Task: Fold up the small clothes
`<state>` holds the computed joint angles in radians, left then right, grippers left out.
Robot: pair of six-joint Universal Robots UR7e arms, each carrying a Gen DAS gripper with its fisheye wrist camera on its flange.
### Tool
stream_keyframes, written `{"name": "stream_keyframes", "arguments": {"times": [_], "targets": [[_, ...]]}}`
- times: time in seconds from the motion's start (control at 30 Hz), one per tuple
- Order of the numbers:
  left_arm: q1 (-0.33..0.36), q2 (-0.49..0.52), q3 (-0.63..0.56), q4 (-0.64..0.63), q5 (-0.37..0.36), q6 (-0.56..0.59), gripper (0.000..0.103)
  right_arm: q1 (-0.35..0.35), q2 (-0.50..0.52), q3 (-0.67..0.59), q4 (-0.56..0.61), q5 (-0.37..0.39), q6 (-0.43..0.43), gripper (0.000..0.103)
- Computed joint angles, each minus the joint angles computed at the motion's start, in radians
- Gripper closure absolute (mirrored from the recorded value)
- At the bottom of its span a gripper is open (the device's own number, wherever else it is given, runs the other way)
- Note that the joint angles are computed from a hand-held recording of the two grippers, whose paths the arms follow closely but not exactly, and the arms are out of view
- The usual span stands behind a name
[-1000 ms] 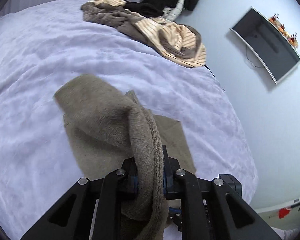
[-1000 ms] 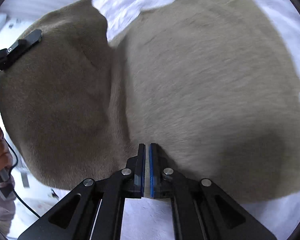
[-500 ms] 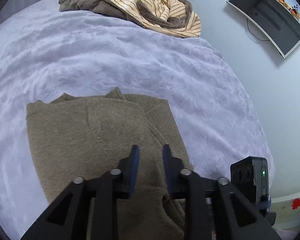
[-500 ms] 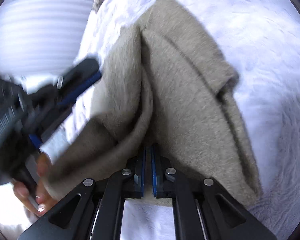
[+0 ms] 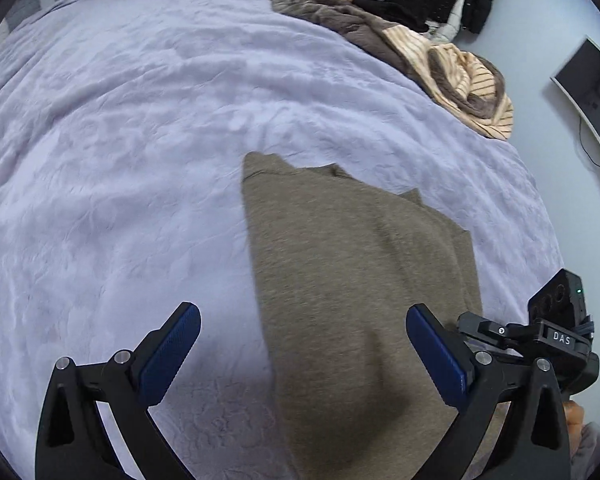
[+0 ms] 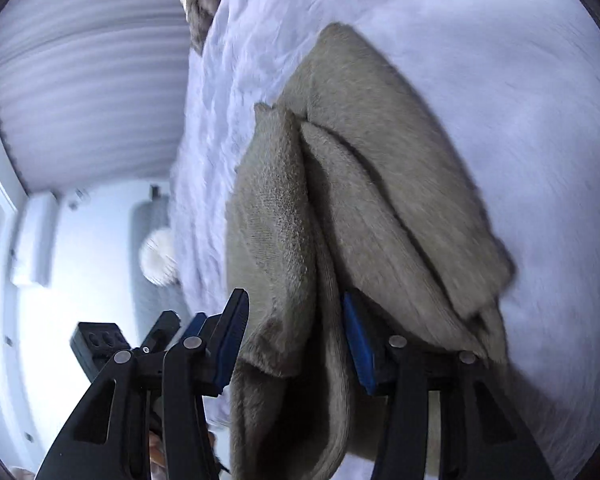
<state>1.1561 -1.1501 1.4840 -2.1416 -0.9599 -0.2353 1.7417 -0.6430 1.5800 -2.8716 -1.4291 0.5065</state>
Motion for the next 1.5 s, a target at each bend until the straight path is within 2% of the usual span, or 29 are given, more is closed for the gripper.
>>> {"name": "stream_keyframes", "arguments": {"times": [0.13,0.23,0.27,0.3,0.33,0.37,0.4,0.5,0.53,0.6,0.67,0.73,0.77,0.8,0.87,1.0,1.03,1.1,1.17,1.23,1.3,1.37,1.47,1.5], "targets": [[0.029,-0.014,0.006,0.024,-0.03,-0.016,0.0,0.047,0.048,-0.199,0.249,-0.099,-0.135,0.051],[0.035,-0.007,0.013,0.028,0.011,-0.022,0.0,0.049,0.088,-0.295,0.363,-0.098,-0.174,0.05],[0.037,-0.005,0.014,0.03,0.025,-0.026,0.0,0.052,0.114,-0.338,0.39,-0.104,-0.17,0.054],[0.039,-0.004,0.017,0.031,0.035,-0.033,0.0,0.058,0.131,-0.377,0.425,-0.135,-0.174,0.083],[0.038,-0.006,0.019,0.029,0.037,-0.039,0.0,0.066,0.13,-0.38,0.432,-0.148,-0.179,0.088],[0.037,-0.012,0.027,0.015,0.028,-0.035,0.0,0.077,0.123,-0.372,0.405,-0.159,-0.189,0.089],[0.036,-0.019,0.034,0.0,0.014,-0.024,0.0,0.085,0.102,-0.343,0.335,-0.139,-0.239,0.089],[0.02,-0.018,0.04,-0.013,-0.014,0.031,0.0,0.097,0.002,-0.195,0.176,-0.133,-0.304,0.089],[0.013,-0.009,0.038,-0.01,-0.017,0.051,0.0,0.099,-0.017,-0.182,0.164,-0.144,-0.322,0.09],[0.003,0.013,0.033,-0.001,-0.021,0.077,0.0,0.101,-0.026,-0.184,0.182,-0.209,-0.34,0.089],[-0.002,0.039,0.031,0.005,-0.026,0.096,0.0,0.089,-0.042,-0.159,0.182,-0.252,-0.317,0.089],[-0.002,0.062,0.039,0.018,-0.012,0.103,0.0,0.073,-0.041,-0.15,0.205,-0.335,-0.298,0.088],[0.0,0.066,0.044,0.02,-0.01,0.1,0.0,0.056,-0.04,-0.143,0.238,-0.354,-0.286,0.087],[0.004,0.066,0.047,0.022,-0.017,0.091,0.0,0.043,-0.037,-0.138,0.269,-0.375,-0.266,0.08],[0.007,0.058,0.041,0.039,-0.031,0.06,0.0,0.033,-0.049,-0.103,0.231,-0.364,-0.245,0.078],[-0.012,0.03,0.039,0.084,0.011,0.077,0.0,0.09,-0.081,-0.082,0.261,-0.535,-0.223,0.077],[-0.02,0.018,0.044,0.09,0.029,0.087,0.0,0.104,-0.101,-0.06,0.257,-0.549,-0.229,0.077],[-0.03,-0.001,0.056,0.097,0.042,0.098,0.0,0.111,-0.147,-0.002,0.23,-0.516,-0.248,0.079],[-0.035,-0.016,0.061,0.115,0.015,0.095,0.0,0.131,-0.189,0.043,0.223,-0.463,-0.269,0.079],[-0.038,-0.031,0.077,0.135,-0.024,0.092,0.0,0.158,-0.196,0.051,0.245,-0.476,-0.279,0.079],[-0.034,-0.041,0.092,0.153,-0.079,0.082,0.0,0.18,-0.201,0.059,0.29,-0.532,-0.264,0.078],[-0.026,-0.05,0.108,0.179,-0.14,0.056,0.0,0.177,-0.214,0.089,0.282,-0.515,-0.255,0.078],[-0.027,-0.062,0.135,0.19,-0.163,0.026,0.0,0.165,-0.228,0.126,0.294,-0.493,-0.212,0.079],[-0.033,-0.069,0.149,0.181,-0.148,0.018,0.0,0.166,-0.233,0.136,0.29,-0.497,-0.205,0.091]]}}
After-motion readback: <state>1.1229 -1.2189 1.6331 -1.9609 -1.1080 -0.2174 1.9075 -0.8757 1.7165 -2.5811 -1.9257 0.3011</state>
